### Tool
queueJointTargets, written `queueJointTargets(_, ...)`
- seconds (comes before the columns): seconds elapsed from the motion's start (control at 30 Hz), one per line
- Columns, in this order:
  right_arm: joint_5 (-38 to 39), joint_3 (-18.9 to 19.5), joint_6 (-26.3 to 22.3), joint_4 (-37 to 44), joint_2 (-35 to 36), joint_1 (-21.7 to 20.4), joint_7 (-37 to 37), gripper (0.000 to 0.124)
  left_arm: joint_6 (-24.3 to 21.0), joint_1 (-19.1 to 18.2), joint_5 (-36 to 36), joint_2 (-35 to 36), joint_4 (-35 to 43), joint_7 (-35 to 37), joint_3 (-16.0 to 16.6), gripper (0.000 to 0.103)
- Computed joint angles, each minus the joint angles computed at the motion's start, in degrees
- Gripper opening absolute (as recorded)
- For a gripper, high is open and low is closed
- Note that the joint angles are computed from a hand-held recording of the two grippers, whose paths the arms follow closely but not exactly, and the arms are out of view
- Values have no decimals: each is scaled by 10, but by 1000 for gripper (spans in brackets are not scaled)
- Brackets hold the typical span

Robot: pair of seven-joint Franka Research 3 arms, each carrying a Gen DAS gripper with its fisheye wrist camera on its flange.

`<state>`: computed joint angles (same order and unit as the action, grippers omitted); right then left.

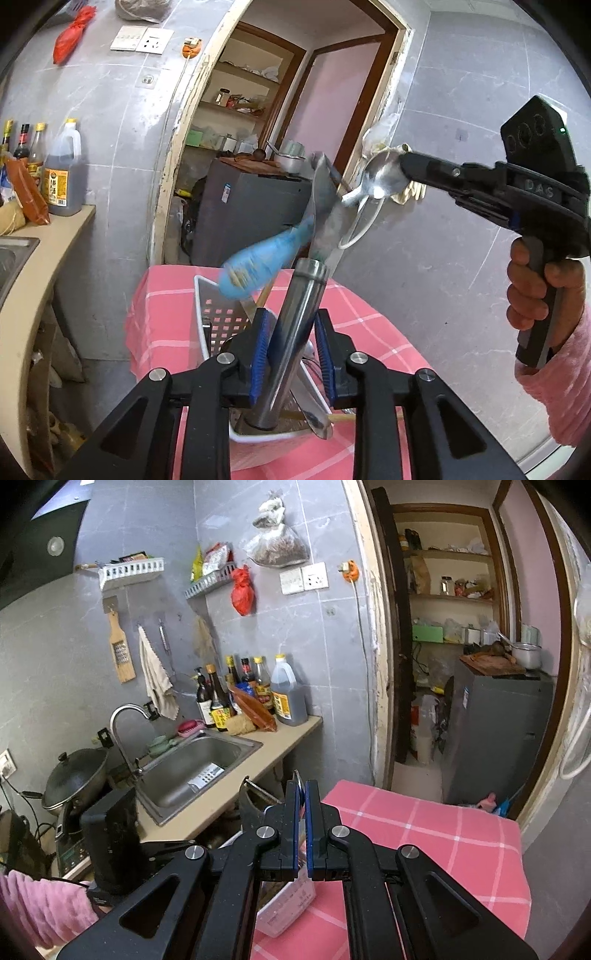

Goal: Organize utensils
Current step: 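Lower the peeler into the basket and open the left tool while the right releases the spoon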

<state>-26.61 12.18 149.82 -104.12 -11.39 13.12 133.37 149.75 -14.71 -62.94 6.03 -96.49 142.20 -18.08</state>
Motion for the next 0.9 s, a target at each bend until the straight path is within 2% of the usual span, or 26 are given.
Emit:
queueJointTargets(0.07, 11, -1, -20, 16, 12, 5, -15, 4, -6, 4, -16, -8, -6, 3, 2, 35)
queueJointTargets(0.1, 15, -3, -32, 27, 20, 9, -25, 4, -3, 5, -25, -13, -12, 9, 4, 43)
queueJointTargets(0.13, 19, -5, -36, 33, 25, 13, -32, 4, 1, 6, -38, -20, -19, 14, 6, 45)
queueJointTargets(0.4, 78, -27, -48, 86, 80, 55, -109, 5, 17, 1, -69, -49, -46, 10, 28, 48)
queueJointTargets(0.53, 71, -35, -9, 50, 55, 57, -80, 12, 38, -6, -45, -61, -56, -13, 33, 53)
queueJointTargets(0.57, 63, -34, 8, 32, 43, 53, -66, 19, 45, -9, -38, -66, -61, -21, 34, 54)
queueJointTargets(0.6, 50, -31, 29, 10, 28, 45, -43, 32, 58, -13, -17, -70, -64, -39, 33, 58)
queueJointTargets(0.67, -4, -15, 80, -46, -12, 11, 35, 46, 79, -20, 11, -78, -69, -64, 33, 63)
queueJointTargets(0.73, -63, 15, 113, -94, -52, -40, 112, 48, 108, -30, 54, -85, -73, -107, 30, 75)
queueJointTargets(0.77, -84, 30, 127, -117, -73, -66, 147, 54, 128, -36, 89, -87, -75, -144, 27, 78)
queueJointTargets(0.83, -116, 60, 151, -160, -117, -120, 205, 64, 154, -48, 115, -90, -78, -175, 27, 85)
queueJointTargets(0.9, -132, 86, 165, -195, -160, -169, 241, 78, 191, -58, 176, -93, -84, -241, 20, 92)
